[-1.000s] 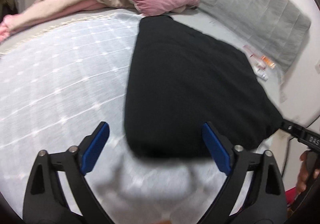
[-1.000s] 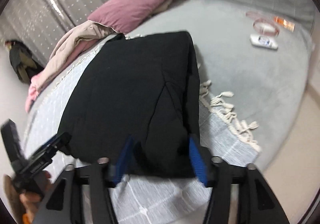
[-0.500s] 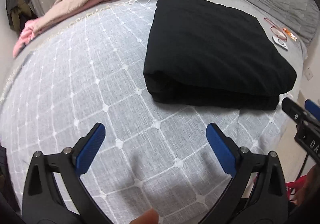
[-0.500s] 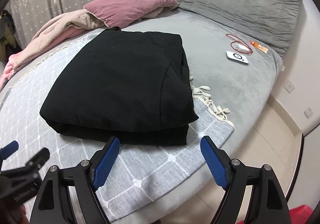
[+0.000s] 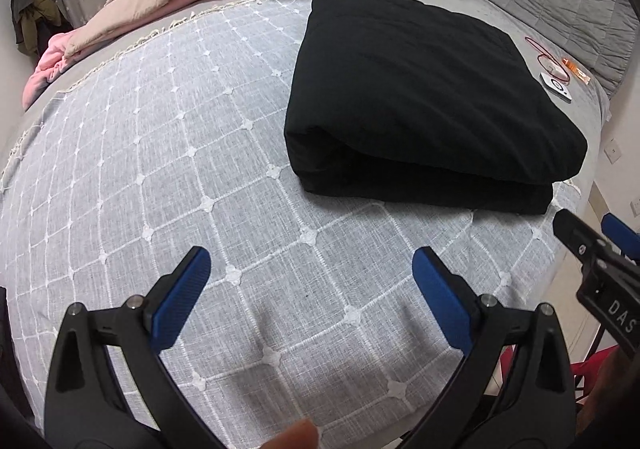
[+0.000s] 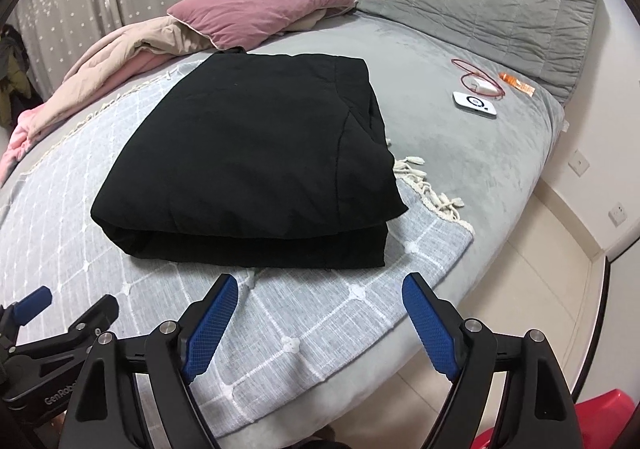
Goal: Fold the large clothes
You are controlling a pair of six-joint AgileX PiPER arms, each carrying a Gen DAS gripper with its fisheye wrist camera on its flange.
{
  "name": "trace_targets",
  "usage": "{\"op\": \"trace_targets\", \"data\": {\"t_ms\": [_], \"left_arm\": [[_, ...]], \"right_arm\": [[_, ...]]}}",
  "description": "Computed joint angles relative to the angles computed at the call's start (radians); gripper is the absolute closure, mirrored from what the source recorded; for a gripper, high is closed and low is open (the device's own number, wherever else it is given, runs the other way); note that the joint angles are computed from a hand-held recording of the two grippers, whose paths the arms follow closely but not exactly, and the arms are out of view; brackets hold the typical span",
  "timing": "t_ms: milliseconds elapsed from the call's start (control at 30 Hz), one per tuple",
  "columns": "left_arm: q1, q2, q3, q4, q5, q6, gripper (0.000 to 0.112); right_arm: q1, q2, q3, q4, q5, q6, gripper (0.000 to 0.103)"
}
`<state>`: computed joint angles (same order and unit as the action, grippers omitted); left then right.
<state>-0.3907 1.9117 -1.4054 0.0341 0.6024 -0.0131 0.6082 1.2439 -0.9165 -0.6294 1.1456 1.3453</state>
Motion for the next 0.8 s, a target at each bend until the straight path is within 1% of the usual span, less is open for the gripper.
{"op": "trace_targets", "data": {"t_ms": [100, 267, 800], "left_arm": [[0.006, -0.006, 0.005, -0.009, -0.003, 0.007, 0.012], [0.011, -0.011, 0.009, -0.001, -0.005, 0.001, 0.012], [0.006, -0.009, 0.005, -0.015, 0.001, 0.014, 0.012]], "right_arm": [[-0.003, -0.003, 0.003, 0.011, -0.012, -0.007, 0.018], [0.017, -0.003, 0.0, 0.002, -0.008, 0.001, 0.018], [0.012, -0.004, 0.004, 0.014, -0.015, -0.005, 0.018]]}}
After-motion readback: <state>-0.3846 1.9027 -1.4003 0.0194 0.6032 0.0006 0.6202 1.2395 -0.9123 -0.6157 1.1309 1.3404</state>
